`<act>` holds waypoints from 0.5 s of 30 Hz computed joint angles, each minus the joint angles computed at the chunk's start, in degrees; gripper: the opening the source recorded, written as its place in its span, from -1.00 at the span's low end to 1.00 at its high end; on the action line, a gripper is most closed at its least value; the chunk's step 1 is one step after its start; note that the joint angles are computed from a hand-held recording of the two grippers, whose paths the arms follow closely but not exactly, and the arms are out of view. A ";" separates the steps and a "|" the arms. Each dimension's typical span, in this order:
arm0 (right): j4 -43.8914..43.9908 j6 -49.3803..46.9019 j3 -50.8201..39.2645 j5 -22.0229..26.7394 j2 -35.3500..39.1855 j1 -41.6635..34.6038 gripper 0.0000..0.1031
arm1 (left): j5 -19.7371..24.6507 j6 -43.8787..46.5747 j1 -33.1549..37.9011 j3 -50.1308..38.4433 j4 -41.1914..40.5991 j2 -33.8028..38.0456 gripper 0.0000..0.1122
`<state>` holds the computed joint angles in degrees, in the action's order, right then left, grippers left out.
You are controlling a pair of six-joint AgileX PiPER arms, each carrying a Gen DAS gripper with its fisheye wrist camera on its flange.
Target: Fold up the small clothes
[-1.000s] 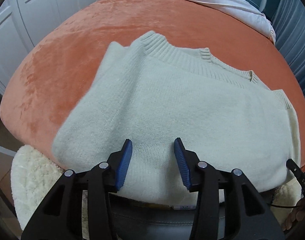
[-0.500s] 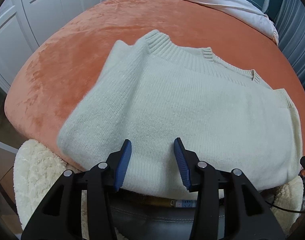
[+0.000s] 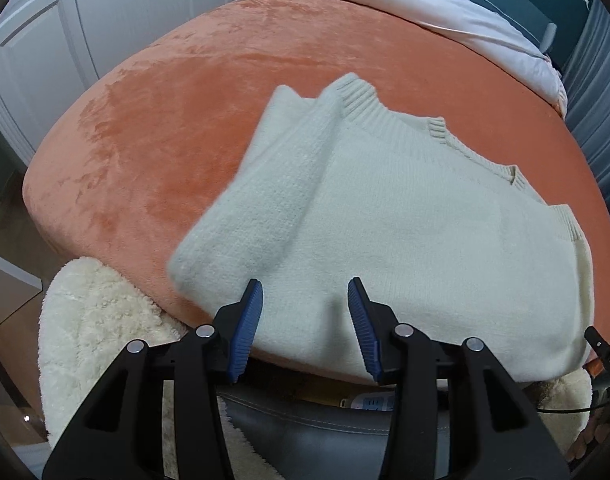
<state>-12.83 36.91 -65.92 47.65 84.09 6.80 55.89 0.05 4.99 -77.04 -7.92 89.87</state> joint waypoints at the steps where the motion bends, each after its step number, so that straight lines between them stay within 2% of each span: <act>1: 0.73 -1.47 -0.12 0.08 2.60 -2.00 -1.00 | 0.31 -0.30 0.49 -0.15 0.24 0.95 -0.24; 3: 5.66 -5.08 0.01 -0.44 4.50 -5.68 -1.00 | 1.23 0.23 2.14 -0.37 -1.86 1.85 -0.25; 5: 3.97 -2.72 -2.18 0.71 3.54 -4.25 -0.98 | 1.94 1.42 3.29 -0.60 -3.35 0.81 -0.25; 6: 3.35 -2.57 -1.60 0.62 1.27 -3.41 -0.89 | 2.33 1.70 3.78 -0.83 -3.48 0.06 -0.25; 8: 2.68 -3.11 -2.89 0.14 -0.69 0.21 -0.89 | 2.06 2.65 5.78 -0.49 -5.33 -1.64 -0.17; 10: 2.37 -3.83 -4.40 -0.15 -1.70 5.49 -0.89 | 1.63 1.80 7.79 -0.06 -5.61 -2.75 -0.02; 12: 3.14 -4.91 -5.79 -1.00 -1.11 10.89 -0.89 | 2.97 0.96 9.44 -0.57 -5.10 -1.99 -0.01; 15: 1.15 -4.33 -9.30 -1.51 3.68 19.70 -0.89 | 5.83 1.29 13.17 -0.56 -9.62 -0.50 -0.01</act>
<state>-11.67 32.58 -75.21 46.14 87.77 26.50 61.72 1.33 18.16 -77.60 -17.54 89.36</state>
